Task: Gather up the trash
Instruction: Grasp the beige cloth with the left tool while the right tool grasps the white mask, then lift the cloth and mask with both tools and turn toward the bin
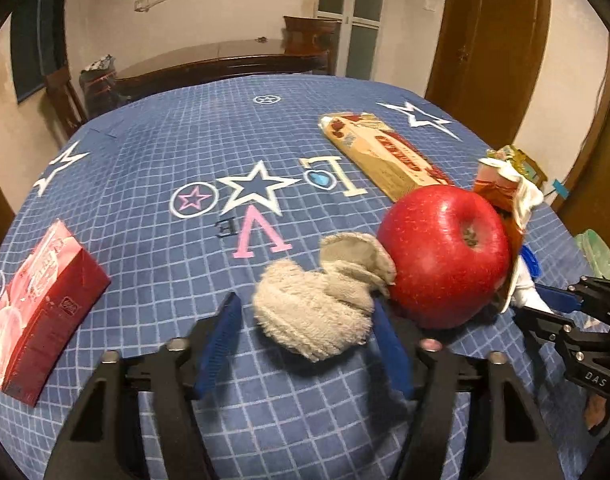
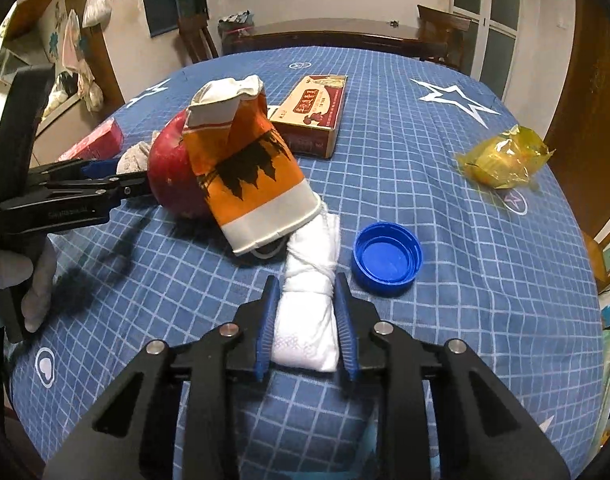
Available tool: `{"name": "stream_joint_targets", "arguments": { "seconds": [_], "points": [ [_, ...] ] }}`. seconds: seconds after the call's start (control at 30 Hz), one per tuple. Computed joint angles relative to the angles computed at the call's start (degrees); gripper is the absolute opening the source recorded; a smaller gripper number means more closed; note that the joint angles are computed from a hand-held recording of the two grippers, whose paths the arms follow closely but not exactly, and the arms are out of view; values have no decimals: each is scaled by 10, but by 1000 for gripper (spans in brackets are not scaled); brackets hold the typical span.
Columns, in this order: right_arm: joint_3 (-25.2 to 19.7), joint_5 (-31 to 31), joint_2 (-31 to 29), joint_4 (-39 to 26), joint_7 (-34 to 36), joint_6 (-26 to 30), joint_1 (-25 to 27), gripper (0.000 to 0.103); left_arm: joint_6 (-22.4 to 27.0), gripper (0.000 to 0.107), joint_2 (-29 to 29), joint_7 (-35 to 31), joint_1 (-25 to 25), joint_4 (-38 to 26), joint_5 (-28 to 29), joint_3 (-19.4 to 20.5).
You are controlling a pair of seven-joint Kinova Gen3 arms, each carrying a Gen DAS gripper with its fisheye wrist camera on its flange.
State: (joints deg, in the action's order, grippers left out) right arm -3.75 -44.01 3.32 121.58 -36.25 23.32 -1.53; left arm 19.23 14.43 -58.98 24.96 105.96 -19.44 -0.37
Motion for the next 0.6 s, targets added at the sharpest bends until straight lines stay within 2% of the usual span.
{"name": "stream_joint_targets", "arguments": {
  "seconds": [0.07, 0.17, 0.37, 0.6],
  "points": [
    [0, -21, -6, 8, 20, 4, 4, 25, 4, 50, 0, 2, 12, -1, -11, -7],
    [6, -47, -21, 23, 46, 10, 3, 25, 9, 47, -2, 63, 68, 2, -61, -51],
    [39, -82, -62, 60, 89, 27, -14, 25, 6, 46, -33, 131, 68, 41, -117, -28],
    [86, -101, -109, 101, 129, 59, -33, 25, -8, 46, -99, 229, 73, 113, -187, 5]
  ]
}}
